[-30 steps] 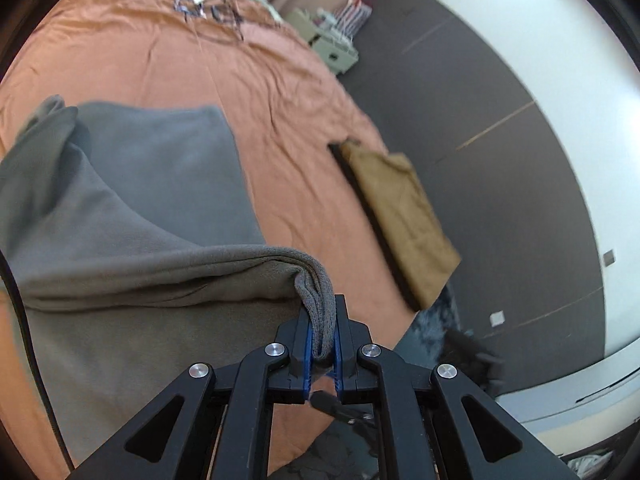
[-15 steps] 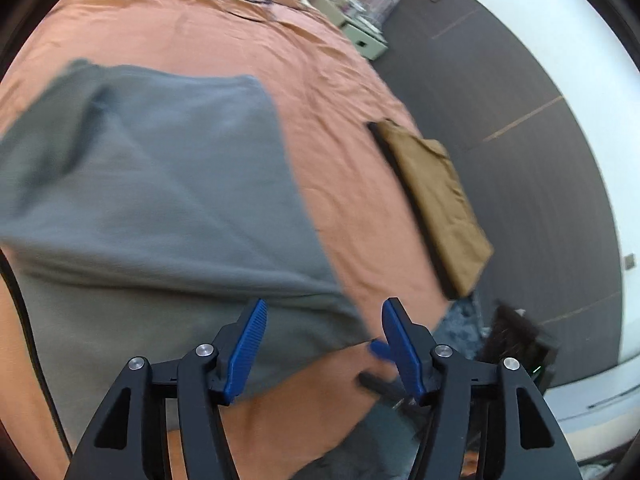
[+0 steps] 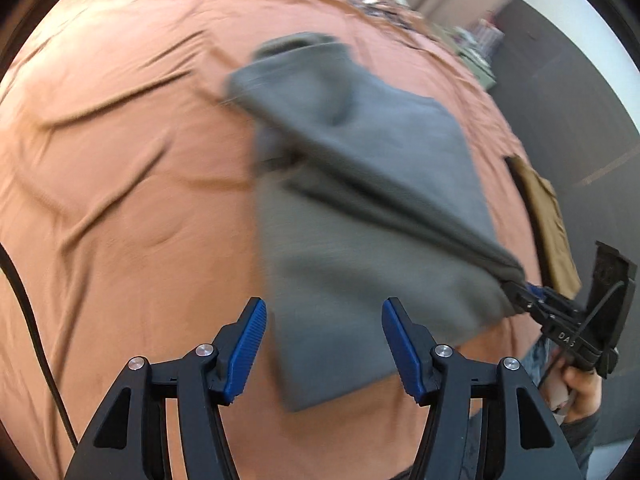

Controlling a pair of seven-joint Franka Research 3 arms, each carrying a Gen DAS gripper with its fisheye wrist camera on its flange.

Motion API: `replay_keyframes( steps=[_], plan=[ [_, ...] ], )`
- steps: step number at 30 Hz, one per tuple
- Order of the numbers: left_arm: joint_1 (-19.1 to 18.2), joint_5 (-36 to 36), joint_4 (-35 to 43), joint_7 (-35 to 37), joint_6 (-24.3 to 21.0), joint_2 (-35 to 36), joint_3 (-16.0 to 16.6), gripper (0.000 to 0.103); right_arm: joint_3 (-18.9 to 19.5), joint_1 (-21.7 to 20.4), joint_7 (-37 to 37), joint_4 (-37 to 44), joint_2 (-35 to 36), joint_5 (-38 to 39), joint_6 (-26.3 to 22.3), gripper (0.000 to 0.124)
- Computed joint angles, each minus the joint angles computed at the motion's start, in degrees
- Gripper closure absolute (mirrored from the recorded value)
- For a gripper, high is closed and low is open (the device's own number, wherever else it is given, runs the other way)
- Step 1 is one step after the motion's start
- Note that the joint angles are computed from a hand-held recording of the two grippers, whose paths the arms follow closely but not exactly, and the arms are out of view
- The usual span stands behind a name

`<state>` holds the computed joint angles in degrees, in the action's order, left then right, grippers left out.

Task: Fold small clothes
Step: 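Open the left gripper while the right gripper grasps the shirt's other side edge, then fold the held side edge across the shirt with the right gripper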

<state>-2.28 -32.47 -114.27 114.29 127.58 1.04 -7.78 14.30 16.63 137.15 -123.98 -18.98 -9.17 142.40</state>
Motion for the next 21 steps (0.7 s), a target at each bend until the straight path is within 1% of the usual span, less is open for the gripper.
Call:
replay_keyframes(
  steps=[2, 4, 5, 7, 8, 9, 12, 17, 18, 21],
  plan=[
    [0.37, 0.85, -0.17, -1.47, -0.21, 0.54, 0.35, 0.041, -0.21, 0.34, -3.49, 5.0, 3.91, -0.82, -4.68, 0.098],
    [0.62, 3.69, -0.16, -3.66, -0.62, 1.4, 0.43, 0.042, -0.3, 1.13, -6.05, 10.23, 7.77, -2.45, -10.01, 0.098],
    [0.76, 4.37, -0.03, -4.39, -1.12, 1.88, 0.39, 0.043, -0.63, 1.75, -7.16, 12.32, 9.34, -2.93, -11.95, 0.098],
    [1.18, 3.21, -0.22, -4.27, -2.01, 2.06, 0.23, 0.044, -1.28, 3.12, -9.41, 16.73, 12.42, -4.31, -16.01, 0.108],
    [1.16, 3.41, -0.47, -4.44, -1.6, 2.03, 0.07, 0.044, -1.74, 3.72, -9.65, 17.92, 12.98, -4.78, -16.6, 0.111],
    [1.14, 3.68, -0.68, -4.5, -1.25, 1.89, -0.06, 0.044, -2.26, 4.23, -9.6, 18.35, 13.0, -4.69, -16.32, 0.116],
    [0.81, 5.35, -0.67, -5.57, -0.74, 2.01, -0.39, 0.044, -3.69, 4.74, -8.81, 16.35, 10.61, -2.34, -12.2, 0.118],
    [-0.33, 10.4, 0.57, -8.39, -0.68, 2.58, -1.1, 0.046, -5.49, 4.07, -10.48, 7.61, 4.79, 6.74, -2.49, 0.12],
    [-0.36, 10.95, 0.82, -8.53, -0.53, 3.01, -1.09, 0.046, -5.39, 3.57, -10.32, 5.92, 4.05, 7.62, -1.23, 0.12],
    [-0.72, 12.01, 1.21, -9.41, -0.14, 3.47, -1.49, 0.046, -4.56, 1.56, -8.67, 1.92, 2.34, 7.39, -1.53, 0.12]
  ],
)
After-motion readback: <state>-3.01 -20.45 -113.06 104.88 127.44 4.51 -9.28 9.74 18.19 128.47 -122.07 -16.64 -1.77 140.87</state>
